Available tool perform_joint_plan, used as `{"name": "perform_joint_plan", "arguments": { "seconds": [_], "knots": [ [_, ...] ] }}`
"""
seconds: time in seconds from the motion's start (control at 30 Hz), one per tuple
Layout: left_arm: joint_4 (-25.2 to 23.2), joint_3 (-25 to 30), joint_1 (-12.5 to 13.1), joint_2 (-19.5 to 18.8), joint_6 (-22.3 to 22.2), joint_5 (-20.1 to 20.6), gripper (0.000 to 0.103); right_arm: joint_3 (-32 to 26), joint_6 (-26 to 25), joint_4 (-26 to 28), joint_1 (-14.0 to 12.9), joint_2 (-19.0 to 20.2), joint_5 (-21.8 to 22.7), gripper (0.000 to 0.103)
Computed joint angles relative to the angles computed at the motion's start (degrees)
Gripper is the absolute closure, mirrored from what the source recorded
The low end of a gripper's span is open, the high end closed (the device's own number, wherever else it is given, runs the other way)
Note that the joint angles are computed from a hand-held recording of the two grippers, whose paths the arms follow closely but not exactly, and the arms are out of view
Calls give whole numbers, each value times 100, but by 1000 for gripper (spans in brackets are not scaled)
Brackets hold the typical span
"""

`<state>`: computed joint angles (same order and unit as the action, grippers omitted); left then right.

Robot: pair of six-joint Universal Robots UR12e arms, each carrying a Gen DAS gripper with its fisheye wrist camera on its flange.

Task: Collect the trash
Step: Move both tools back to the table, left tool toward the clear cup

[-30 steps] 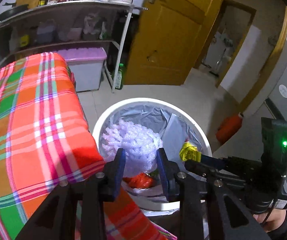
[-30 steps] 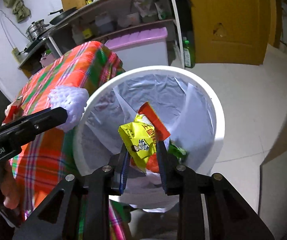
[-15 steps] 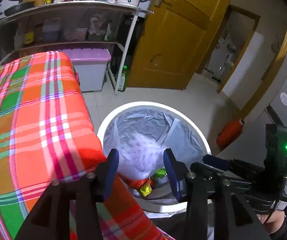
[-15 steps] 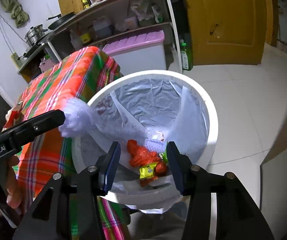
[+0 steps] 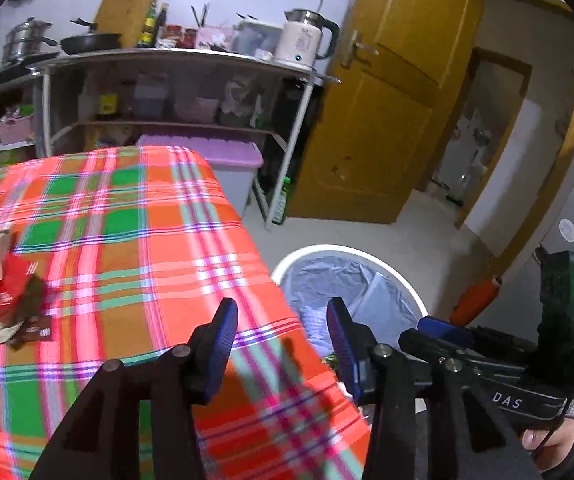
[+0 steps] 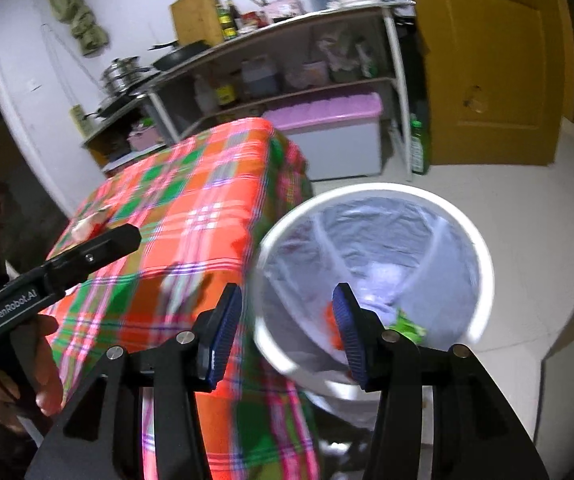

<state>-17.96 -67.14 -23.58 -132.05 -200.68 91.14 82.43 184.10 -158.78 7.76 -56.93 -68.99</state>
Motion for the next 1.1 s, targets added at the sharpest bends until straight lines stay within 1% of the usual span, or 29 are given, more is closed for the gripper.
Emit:
{"name": "perform_joint_plan", "arguments": {
  "seconds": [0.23, 0.37, 0.43, 0.47, 0.53, 0.6, 0.77, 0.87, 1.1],
  "knots": [
    [464, -828, 101, 470, -320, 495, 57, -73, -160, 80, 158, 17, 332, 55],
    [588, -1289, 170, 730, -520, 811, 57, -155, -258, 182, 236, 54, 521, 57],
    [610, -1451, 210, 819, -620, 902, 57, -207, -309, 244, 285, 79, 605, 57],
    [549, -1556, 224, 888, -682, 1064, 57, -241, -343, 272, 314, 98, 650, 57],
    [558, -1727, 260, 981, -756, 1225, 57, -333, -426, 370, 377, 148, 723, 57],
    [531, -1884, 296, 1073, -945, 1401, 57, -419, -496, 453, 438, 198, 794, 58],
    [439, -2155, 407, 1239, -1214, 1727, 57, -669, -656, 682, 574, 345, 953, 58],
    [348, -2209, 490, 1269, -1318, 1761, 57, -874, -725, 842, 653, 461, 1047, 58],
    [88, -2146, 660, 1194, -1382, 1568, 57, -1471, -801, 1219, 818, 787, 1214, 59]
  ]
}}
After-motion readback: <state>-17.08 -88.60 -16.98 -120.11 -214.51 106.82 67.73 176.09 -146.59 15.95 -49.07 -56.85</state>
